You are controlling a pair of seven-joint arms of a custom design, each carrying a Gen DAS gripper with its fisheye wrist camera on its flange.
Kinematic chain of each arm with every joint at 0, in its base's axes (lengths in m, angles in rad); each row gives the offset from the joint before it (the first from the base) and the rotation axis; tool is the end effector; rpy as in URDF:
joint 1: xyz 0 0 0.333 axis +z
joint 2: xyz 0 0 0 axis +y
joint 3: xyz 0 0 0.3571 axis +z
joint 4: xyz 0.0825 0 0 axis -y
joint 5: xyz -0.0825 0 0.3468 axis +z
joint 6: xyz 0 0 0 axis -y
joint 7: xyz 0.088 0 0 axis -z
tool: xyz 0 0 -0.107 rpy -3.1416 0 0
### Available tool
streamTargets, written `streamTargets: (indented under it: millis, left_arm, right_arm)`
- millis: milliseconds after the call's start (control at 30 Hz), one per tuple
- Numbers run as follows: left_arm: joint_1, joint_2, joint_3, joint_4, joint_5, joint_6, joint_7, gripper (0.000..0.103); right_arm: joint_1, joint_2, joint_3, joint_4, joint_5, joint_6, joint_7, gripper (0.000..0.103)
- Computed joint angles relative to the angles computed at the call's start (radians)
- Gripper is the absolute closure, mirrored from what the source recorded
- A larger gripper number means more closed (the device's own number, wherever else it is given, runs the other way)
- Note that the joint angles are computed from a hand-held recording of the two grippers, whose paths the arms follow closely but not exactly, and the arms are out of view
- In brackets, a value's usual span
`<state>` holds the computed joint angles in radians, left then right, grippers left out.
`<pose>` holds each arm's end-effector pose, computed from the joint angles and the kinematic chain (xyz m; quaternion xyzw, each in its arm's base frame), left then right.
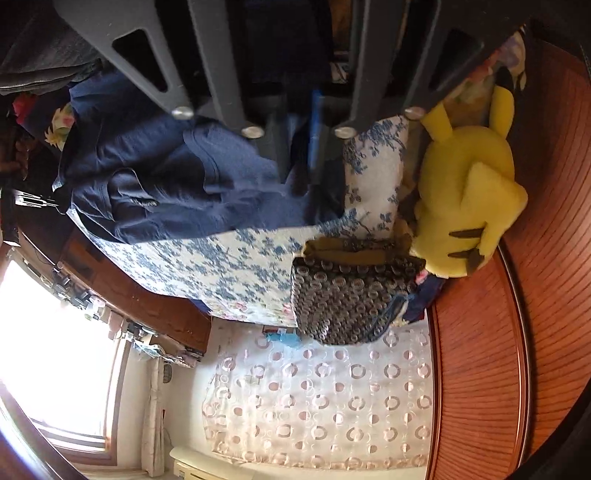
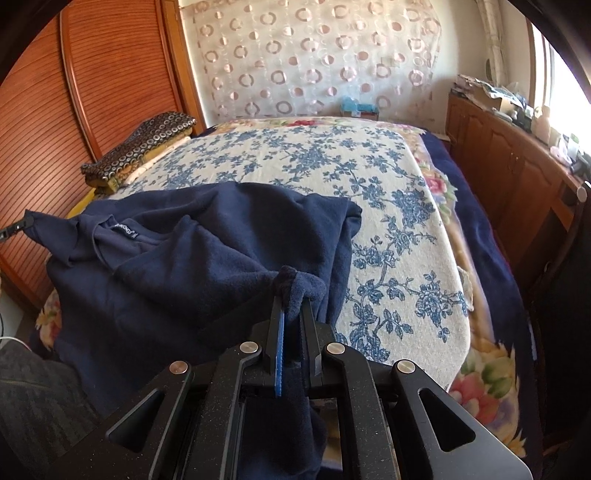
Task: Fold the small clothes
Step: 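Lift the shirt with both grippers and fold it lengthwise, then open both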
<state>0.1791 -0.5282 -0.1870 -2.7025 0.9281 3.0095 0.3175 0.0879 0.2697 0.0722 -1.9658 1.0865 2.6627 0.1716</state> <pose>0.3481 -0.0699 0.5145 -0.7382 0.5152 -0.2914 0.3236 0.6101 0.0691 0.4331 -0.8305 0.4053 -0.1201 0.3628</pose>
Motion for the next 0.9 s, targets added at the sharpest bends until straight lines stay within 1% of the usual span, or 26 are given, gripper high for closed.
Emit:
streamTargets:
  millis: [33,133,167,233,367,433,467,533,567,600,633,667,767,833,900]
  left_arm:
    - [0.005,-0.002,-0.004,0.004,0.003,-0.003,-0.001,0.073]
    - [0.032,-0.003,-0.015,0.022,0.024,-0.01,-0.016,0.06]
    - [0.038,0.003,-0.013,0.03,0.03,-0.006,-0.02,0.057]
    - [0.051,0.016,-0.009,0.041,0.048,0.011,-0.024,0.048]
    - [0.08,0.066,-0.011,0.08,0.081,0.012,-0.032,0.047]
    - [0.088,0.101,-0.005,0.1,0.097,0.019,-0.041,0.047]
    - [0.087,0.126,0.007,0.11,0.099,0.027,-0.039,0.047]
    - [0.08,0.168,0.028,0.131,0.099,0.036,-0.026,0.047]
    - [0.072,0.192,0.037,0.146,0.092,0.026,-0.009,0.047]
    - [0.067,0.212,0.046,0.159,0.09,0.018,0.006,0.047]
    - [0.061,0.226,0.054,0.169,0.087,0.014,0.018,0.047]
    - [0.042,0.247,0.075,0.18,0.062,0.008,0.053,0.047]
    - [0.005,0.283,0.11,0.203,0.001,-0.005,0.136,0.047]
    - [-0.012,0.306,0.123,0.219,-0.035,-0.011,0.189,0.047]
    - [-0.036,0.331,0.139,0.232,-0.096,-0.019,0.255,0.047]
  right_arm:
    - [-0.001,-0.002,-0.001,0.0,-0.001,-0.001,0.0,0.098]
    - [-0.003,-0.007,-0.001,-0.001,0.006,0.0,-0.006,0.098]
    - [-0.003,-0.011,-0.001,-0.002,0.009,0.0,-0.009,0.098]
    - [-0.004,-0.019,-0.001,-0.003,0.017,0.002,-0.018,0.096]
    - [0.0,-0.03,-0.004,-0.003,0.023,0.026,-0.034,0.089]
    - [0.003,-0.035,-0.004,-0.001,0.028,0.049,-0.045,0.076]
    - [0.003,-0.034,-0.004,0.006,0.035,0.058,-0.053,0.072]
    - [0.002,-0.028,-0.002,0.021,0.045,0.069,-0.065,0.058]
    - [0.005,-0.02,0.0,0.034,0.046,0.084,-0.068,0.056]
    - [0.008,-0.011,0.0,0.047,0.039,0.093,-0.063,0.054]
    - [0.009,0.003,-0.001,0.066,0.022,0.088,-0.052,0.054]
    - [0.011,0.022,-0.003,0.091,-0.004,0.08,-0.031,0.053]
    - [0.022,0.081,-0.003,0.161,-0.083,0.087,0.04,0.053]
    - [0.021,0.122,0.002,0.211,-0.129,0.07,0.082,0.051]
    - [0.022,0.168,0.004,0.271,-0.181,0.036,0.139,0.047]
